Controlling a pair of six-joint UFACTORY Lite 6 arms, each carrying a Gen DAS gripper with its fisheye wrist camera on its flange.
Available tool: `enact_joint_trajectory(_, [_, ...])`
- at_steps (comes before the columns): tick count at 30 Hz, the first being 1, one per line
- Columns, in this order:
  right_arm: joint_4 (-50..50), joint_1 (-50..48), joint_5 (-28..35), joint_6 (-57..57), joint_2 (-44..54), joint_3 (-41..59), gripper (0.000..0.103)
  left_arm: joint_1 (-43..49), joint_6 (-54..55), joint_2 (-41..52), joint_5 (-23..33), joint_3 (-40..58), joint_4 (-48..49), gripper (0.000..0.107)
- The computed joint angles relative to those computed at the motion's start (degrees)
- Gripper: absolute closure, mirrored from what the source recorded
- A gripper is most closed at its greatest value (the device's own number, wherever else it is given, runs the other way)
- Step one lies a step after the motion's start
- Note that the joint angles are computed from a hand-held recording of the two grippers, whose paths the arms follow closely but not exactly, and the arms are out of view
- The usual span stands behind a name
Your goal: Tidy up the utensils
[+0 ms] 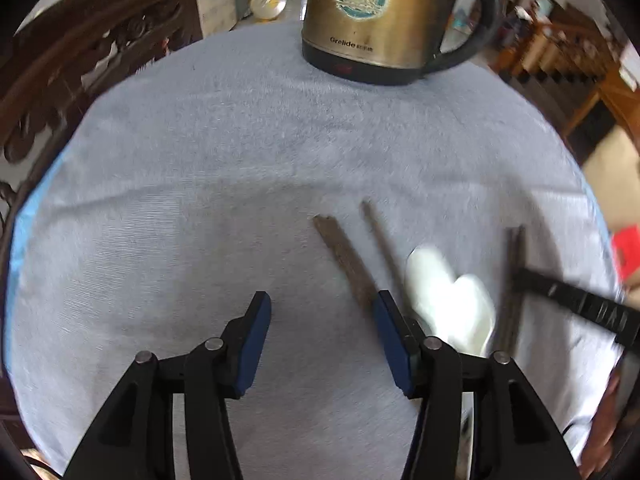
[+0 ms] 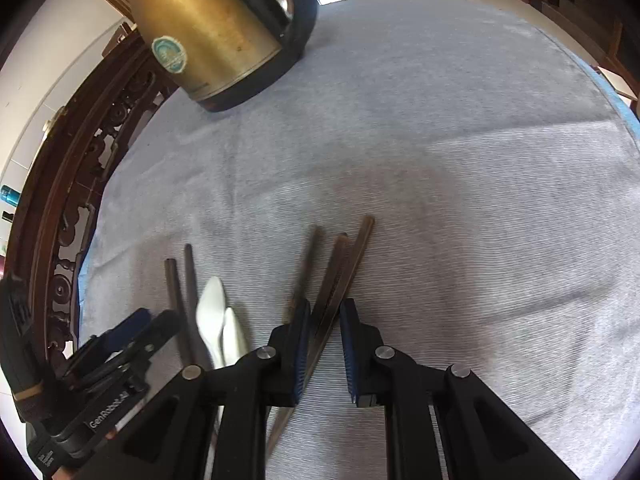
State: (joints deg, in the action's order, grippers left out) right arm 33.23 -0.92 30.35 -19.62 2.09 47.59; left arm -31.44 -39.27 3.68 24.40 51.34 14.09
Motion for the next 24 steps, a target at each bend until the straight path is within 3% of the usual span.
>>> enact_joint_trajectory(1, [0.3,-0.6,0.3,-0.6,-0.7,-0.7,0.086,-0.3,0.0,-0.1,2.4,-0.3,3.0,0.064])
enact_joint_trajectory(5, [0.4,-3.6,1.8,-2.1,-3.6,-2.7,0.082,2.7,7.7,-4.6,4.2,-4.8,5.0,0.067])
enact_joint_trajectory(7, [2.2,-5.0,3.7,-3.5,-3.4,-2.5,0.078,5.3,13.8,-6.1,5.2,-4.5,-0.7,0.068])
enact_joint_trajectory(9, [6.4,-6.5,5.4,-5.7,-2.4,-1.7,0.066,7.0,17.7,-7.8,4.7,-3.6,-7.8,0.068])
enact_joint_trajectory(11, [7.0,-5.5,4.6,-4.2,-1.9,-1.3,0.057,6.2,17.6,-7.7,4.4,-2.2,-10.7,0.057])
enact_joint_trajectory(13, [2.1,-1.2,1.6,2.1,-1.4,-0.5,0.056,3.5,12.0,-5.4,4.9,0.2,-7.7,0.046])
enact_joint_trajectory(15, [-4.1,2.2,-0.7,8.3,-1.7,-0.4,0.056,0.5,6.9,-3.0,4.9,1.7,-5.1,0.046])
enact_joint_trajectory(16, [-6.9,3.4,-1.4,10.9,-1.8,-0.4,0.062,-1.9,2.5,-0.6,5.6,2.9,-1.4,0.046])
enact_joint_trajectory(17, [-10.5,4.5,-2.0,13.8,-2.2,-0.6,0.078,-4.0,-2.8,0.9,6.9,3.4,3.7,0.046])
enact_joint_trajectory(18, [-15.5,5.8,-2.6,17.6,-2.5,-0.9,0.083,-5.4,-6.5,1.9,7.7,3.2,6.9,0.044])
enact_joint_trajectory(20, [-19.9,6.6,-4.0,20.4,-3.7,-2.1,0.083,-5.8,-8.8,-0.2,5.7,-0.1,9.1,0.044])
enact_joint_trajectory(24, [-31.3,6.9,-5.0,28.4,-7.3,-4.7,0.085,-7.1,-6.1,-4.3,8.6,-3.8,14.5,0.044])
